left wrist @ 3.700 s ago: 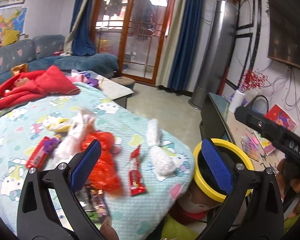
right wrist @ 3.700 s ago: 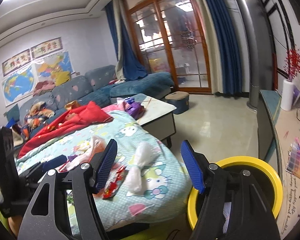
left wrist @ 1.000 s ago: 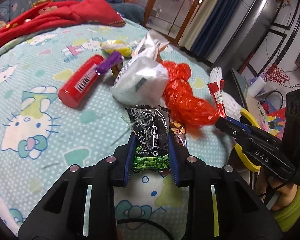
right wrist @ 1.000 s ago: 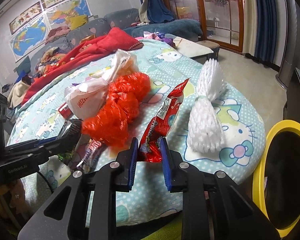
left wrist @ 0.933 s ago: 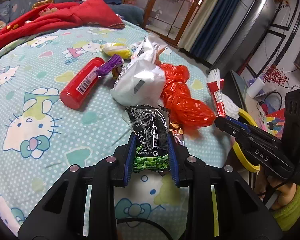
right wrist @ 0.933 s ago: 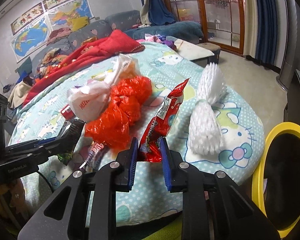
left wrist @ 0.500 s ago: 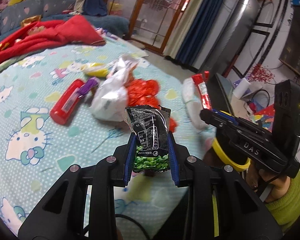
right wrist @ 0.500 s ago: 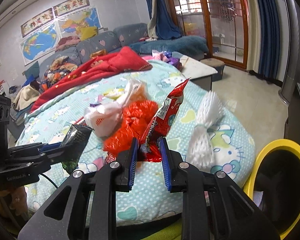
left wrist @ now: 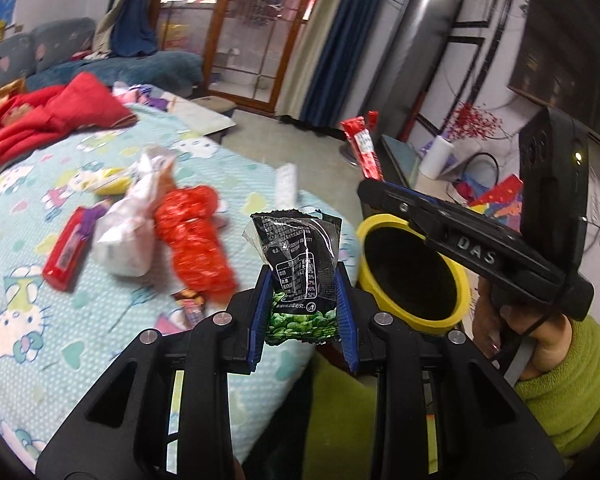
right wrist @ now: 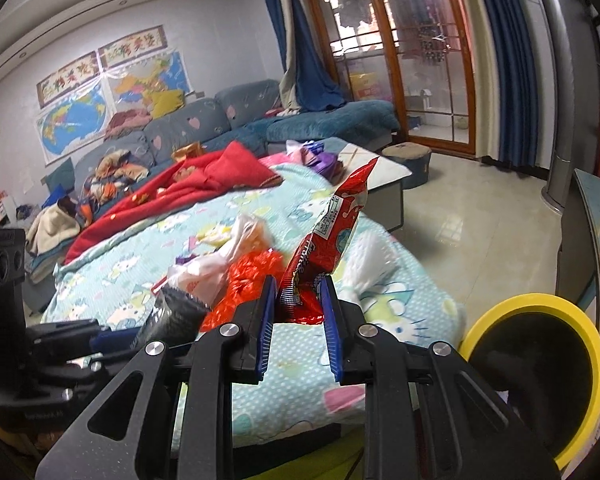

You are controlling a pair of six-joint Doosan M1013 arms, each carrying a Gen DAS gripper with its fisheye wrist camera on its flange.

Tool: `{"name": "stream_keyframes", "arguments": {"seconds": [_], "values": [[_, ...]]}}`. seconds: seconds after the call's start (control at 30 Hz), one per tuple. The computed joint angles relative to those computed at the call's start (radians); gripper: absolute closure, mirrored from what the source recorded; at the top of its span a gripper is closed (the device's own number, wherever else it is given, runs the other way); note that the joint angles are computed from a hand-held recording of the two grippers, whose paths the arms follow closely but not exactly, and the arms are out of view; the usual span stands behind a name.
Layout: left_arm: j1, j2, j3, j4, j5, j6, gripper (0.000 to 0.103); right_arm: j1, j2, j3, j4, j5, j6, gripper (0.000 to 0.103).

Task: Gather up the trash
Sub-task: 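Carry the snack bag with the left tool while the right tool carries the wrapper over the bin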

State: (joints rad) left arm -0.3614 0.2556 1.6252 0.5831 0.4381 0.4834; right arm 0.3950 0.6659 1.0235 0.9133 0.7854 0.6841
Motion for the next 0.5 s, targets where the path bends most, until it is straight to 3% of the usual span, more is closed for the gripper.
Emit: {"name": "stream_keyframes", "arguments": {"seconds": [0.5], "values": [[-0.023, 0.075, -0.103, -0.182, -0.005, 0.304, 0.080, -0.050, -0.014, 0.019, -0.016, -0.093, 0.119, 0.081]]}}
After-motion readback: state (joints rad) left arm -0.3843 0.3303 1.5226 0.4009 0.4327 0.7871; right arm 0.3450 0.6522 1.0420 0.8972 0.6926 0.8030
